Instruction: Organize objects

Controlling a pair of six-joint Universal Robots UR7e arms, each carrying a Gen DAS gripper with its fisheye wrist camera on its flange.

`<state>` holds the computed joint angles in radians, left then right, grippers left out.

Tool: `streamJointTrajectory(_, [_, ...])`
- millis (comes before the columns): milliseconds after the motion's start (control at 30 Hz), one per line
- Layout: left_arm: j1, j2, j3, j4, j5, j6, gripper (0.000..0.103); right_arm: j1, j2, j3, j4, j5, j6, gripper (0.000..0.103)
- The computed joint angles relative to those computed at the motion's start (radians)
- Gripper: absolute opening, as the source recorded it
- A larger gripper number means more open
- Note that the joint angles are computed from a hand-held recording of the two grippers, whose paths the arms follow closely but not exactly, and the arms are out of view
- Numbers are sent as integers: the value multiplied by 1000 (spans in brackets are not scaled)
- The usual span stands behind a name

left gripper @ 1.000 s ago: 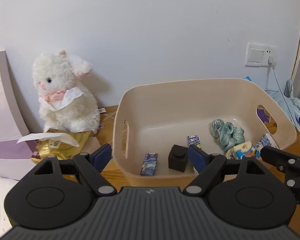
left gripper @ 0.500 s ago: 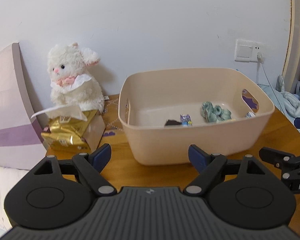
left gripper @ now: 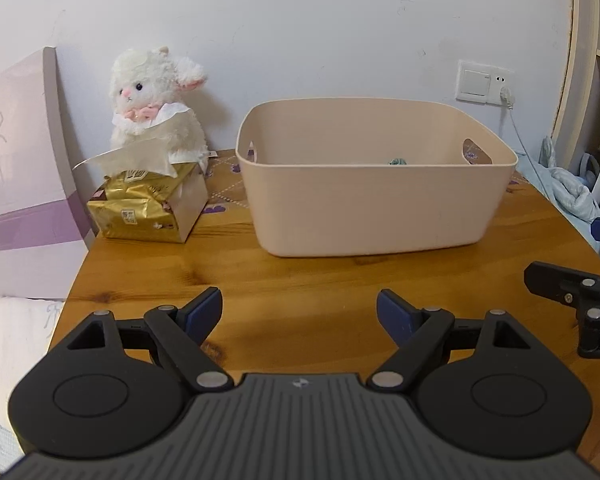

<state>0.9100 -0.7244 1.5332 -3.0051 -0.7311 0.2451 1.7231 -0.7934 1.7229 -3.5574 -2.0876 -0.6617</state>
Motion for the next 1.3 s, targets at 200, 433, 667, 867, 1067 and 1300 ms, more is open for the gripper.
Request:
streamJointTrajectory(200, [-2,-29,51,-25,7,-26,85,-6,-10,46,-40,-2,5,103])
streamJointTrajectory(433, [-6,-57,109,-44,33,-42,85,-12,-27,95,-67,-6,3,103])
streamJointTrajectory(667, [-15,-58,156,-109,59,20,85,-16,-38,125,-72,-8,10,103])
streamJointTrajectory(867, [-24,-65,182,-136,57,19,85,-21,-52,154,-106,10,18,103])
streamJointTrajectory(1067, [-34,-72,206,-149,41,26,85,-15,-64,171,-99,13,5,103])
streamJointTrajectory(1300, [-49,-80,227,-170,29,23,85,-8,-64,186,-97,13,7,103])
